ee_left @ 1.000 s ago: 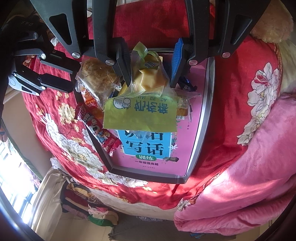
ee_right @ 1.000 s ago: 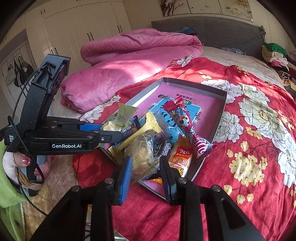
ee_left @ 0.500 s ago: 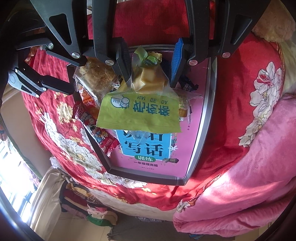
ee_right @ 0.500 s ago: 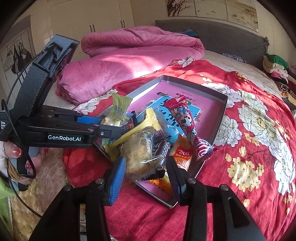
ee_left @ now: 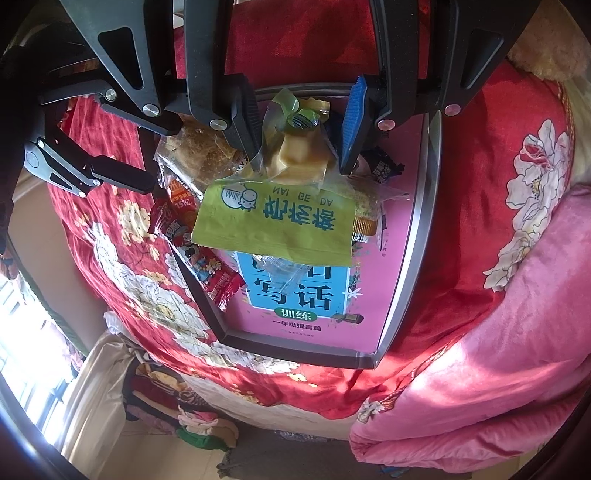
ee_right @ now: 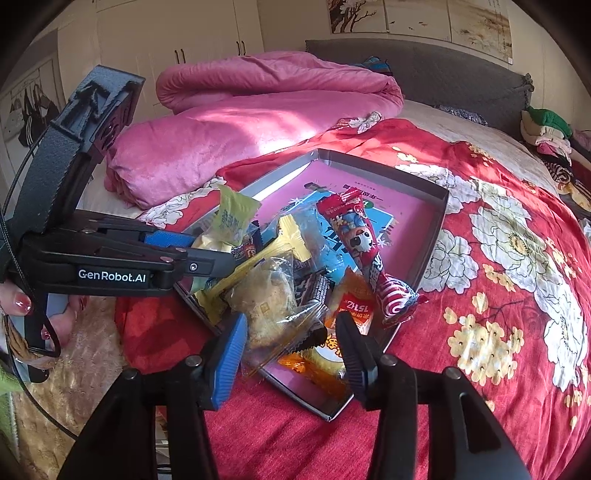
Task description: Organize snacks
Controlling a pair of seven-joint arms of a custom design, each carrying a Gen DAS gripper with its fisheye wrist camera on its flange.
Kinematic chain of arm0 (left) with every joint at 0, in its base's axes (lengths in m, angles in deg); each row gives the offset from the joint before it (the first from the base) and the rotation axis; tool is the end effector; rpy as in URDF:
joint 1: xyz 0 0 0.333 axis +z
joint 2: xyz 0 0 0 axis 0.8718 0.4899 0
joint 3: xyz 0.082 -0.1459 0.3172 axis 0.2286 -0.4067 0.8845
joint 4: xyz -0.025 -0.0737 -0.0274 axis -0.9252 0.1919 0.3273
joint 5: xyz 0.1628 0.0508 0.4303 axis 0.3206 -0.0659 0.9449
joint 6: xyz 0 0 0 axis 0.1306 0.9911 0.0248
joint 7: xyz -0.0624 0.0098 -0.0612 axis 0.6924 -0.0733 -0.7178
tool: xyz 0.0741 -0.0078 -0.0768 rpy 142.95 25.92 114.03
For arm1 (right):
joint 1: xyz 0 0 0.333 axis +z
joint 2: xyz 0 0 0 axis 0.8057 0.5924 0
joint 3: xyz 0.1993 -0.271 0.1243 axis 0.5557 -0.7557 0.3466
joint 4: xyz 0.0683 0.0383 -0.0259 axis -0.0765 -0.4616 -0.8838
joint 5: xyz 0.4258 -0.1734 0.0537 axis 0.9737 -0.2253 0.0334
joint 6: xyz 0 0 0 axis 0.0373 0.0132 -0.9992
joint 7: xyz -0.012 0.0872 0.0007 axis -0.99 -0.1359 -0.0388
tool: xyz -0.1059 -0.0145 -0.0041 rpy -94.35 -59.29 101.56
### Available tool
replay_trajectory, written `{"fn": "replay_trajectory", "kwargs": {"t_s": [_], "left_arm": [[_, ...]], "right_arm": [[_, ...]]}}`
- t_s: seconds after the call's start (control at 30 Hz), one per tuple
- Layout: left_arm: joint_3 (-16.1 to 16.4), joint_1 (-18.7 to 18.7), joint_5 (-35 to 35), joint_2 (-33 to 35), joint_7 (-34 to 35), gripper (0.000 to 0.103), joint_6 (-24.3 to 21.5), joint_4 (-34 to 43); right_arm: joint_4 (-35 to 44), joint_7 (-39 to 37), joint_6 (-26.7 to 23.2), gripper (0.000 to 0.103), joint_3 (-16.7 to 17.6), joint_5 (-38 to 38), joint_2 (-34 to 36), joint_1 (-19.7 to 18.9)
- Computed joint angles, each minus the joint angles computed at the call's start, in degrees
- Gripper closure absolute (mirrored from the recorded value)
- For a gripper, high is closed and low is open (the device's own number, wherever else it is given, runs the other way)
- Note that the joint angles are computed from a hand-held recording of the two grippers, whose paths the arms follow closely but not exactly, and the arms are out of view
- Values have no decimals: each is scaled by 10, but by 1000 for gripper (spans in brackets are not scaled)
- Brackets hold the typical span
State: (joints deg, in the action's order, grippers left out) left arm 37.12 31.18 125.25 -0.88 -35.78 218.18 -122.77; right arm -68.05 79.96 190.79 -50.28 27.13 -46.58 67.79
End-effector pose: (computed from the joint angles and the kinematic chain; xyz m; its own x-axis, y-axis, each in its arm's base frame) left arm 0.6029 -0.4674 0.3324 0.0979 -0.9750 0.1993 -0.8387 -0.1886 -0.5108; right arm 0.6270 0.3381 0.3172 0.7421 -0.6644 -0.0888 -0.5297 -0.5001 -0.6851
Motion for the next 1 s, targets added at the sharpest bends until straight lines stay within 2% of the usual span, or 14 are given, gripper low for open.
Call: {"fn": "replay_trajectory", "kwargs": {"t_s": [0.3, 0.57, 0.63, 0.83, 0.9, 1.0], "left_arm": [[1, -1, 3, 3, 0, 58, 8, 2], [21, -17, 44, -7, -33, 34, 26, -2], [28, -23, 64, -14, -54, 32, 31, -7], [37, -35, 138, -34, -127, 27, 21, -14], [35, -37, 161, -45, -152, 27, 5, -18], [30, -40, 210, -65, -203, 25, -13, -22]], "right_arm": [[7, 14, 3, 45, 0, -3, 7, -3], [3, -6, 16, 45, 17, 14, 4, -15], [2, -22, 17, 45, 25, 30, 1, -23], [-1, -74, 33, 45, 35, 90, -8, -29], [-1, -130, 43, 45, 55, 148, -14, -46], [4, -255, 59, 38, 82, 277, -30, -69]]}}
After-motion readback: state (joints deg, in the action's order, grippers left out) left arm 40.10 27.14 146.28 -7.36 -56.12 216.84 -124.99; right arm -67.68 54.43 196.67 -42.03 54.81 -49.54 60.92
